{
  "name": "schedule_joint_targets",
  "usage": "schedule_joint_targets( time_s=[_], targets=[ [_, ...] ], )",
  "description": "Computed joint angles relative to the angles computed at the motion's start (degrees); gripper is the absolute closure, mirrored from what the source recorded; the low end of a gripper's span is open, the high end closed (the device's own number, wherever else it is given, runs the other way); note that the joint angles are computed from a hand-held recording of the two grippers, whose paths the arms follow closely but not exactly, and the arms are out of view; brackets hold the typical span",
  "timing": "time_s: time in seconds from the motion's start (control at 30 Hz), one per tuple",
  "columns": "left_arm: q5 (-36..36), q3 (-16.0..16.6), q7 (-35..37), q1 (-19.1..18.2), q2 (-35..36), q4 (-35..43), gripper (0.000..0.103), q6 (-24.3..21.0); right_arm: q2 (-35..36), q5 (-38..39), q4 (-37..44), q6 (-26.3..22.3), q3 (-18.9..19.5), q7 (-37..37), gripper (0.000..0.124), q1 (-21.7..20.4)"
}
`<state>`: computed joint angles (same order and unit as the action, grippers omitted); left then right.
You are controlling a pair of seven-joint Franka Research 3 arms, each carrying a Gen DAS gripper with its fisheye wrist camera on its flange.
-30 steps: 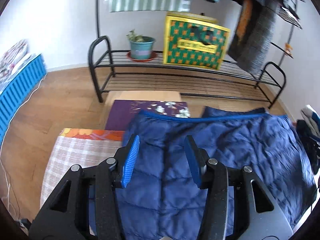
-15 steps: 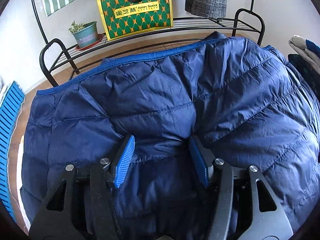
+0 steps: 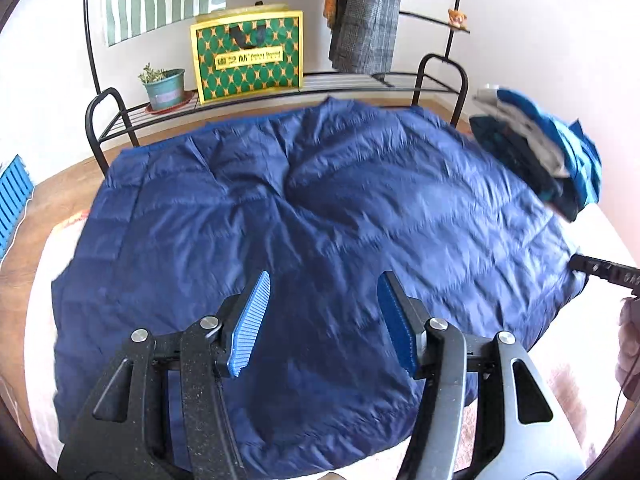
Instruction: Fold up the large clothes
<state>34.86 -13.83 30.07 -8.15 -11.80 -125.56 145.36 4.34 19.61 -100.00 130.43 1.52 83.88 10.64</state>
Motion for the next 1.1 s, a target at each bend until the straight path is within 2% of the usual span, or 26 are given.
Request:
schedule_joint_targets(
  time_s=[0.1, 0.2, 0.37, 0.4, 0.47, 0.5, 0.53, 0.57, 0.63, 0.8, 1.0, 1.1],
  targets=[
    [2.2, -1.4, -2.3, -0.6, 3.7, 1.1, 0.044, -3.3, 0.7, 5.6, 0.5, -3.4, -0.2, 2.1, 0.043, -0.8],
    [7.2, -1.5, -7.8, -1.1, 3.8, -0.8, 0.044, -1.5, 1.6, 10.2, 0.7, -3.3, -0.1, 3.7, 0.042, -1.2],
    [-1.7, 0.1, -4.2, -2.8, -0.4, -1.4, 0.044, -3.9, 2.4, 15.4, -0.1, 0.8, 0.5, 6.1, 0.041, -1.0],
    [-3.2, 0.4, -3.5, -2.9, -2.0, -2.1, 0.044, -4.0, 1.8, 14.7, -1.3, 2.9, 0.7, 6.8, 0.042, -0.5],
    [-5.9, -0.1, -3.1, -3.5, -6.5, -3.7, 0.044, -5.9, 2.2, 11.0, -0.9, 4.0, 0.9, 8.0, 0.068, 0.4],
    [-7.0, -0.6, -2.8, -3.9, -8.7, -4.3, 0.044, -7.3, 2.5, 9.2, -0.5, 3.9, 0.9, 8.3, 0.073, 0.8],
    [-8.5, -0.9, -2.0, -4.6, -11.0, -4.6, 0.044, -9.2, 2.6, 8.9, -0.4, 4.3, 1.0, 7.7, 0.087, 0.8],
    [-10.2, -1.2, -0.7, -5.7, -13.4, -5.0, 0.044, -11.0, 2.5, 8.3, -0.1, 4.2, 1.0, 7.3, 0.096, 0.9],
    [-12.5, -1.7, 1.1, -7.0, -17.5, -5.6, 0.044, -14.3, 1.8, 6.8, 0.0, 4.9, 1.0, 7.0, 0.104, 1.1],
    [-17.3, -3.6, -3.3, -9.2, -29.9, -9.6, 0.044, -20.6, -1.4, 0.6, -0.1, 8.8, 1.9, 1.3, 0.11, 2.9],
    [-20.6, -5.7, -17.9, -8.9, -46.5, -19.6, 0.044, -24.6, -4.3, -9.3, 0.6, 13.3, 3.4, -4.2, 0.113, 5.9],
    [-20.6, -4.9, -19.5, -9.2, -49.7, -21.8, 0.044, -28.3, -4.5, -10.8, 3.0, 14.0, 4.3, -5.7, 0.114, 7.4]
  ],
)
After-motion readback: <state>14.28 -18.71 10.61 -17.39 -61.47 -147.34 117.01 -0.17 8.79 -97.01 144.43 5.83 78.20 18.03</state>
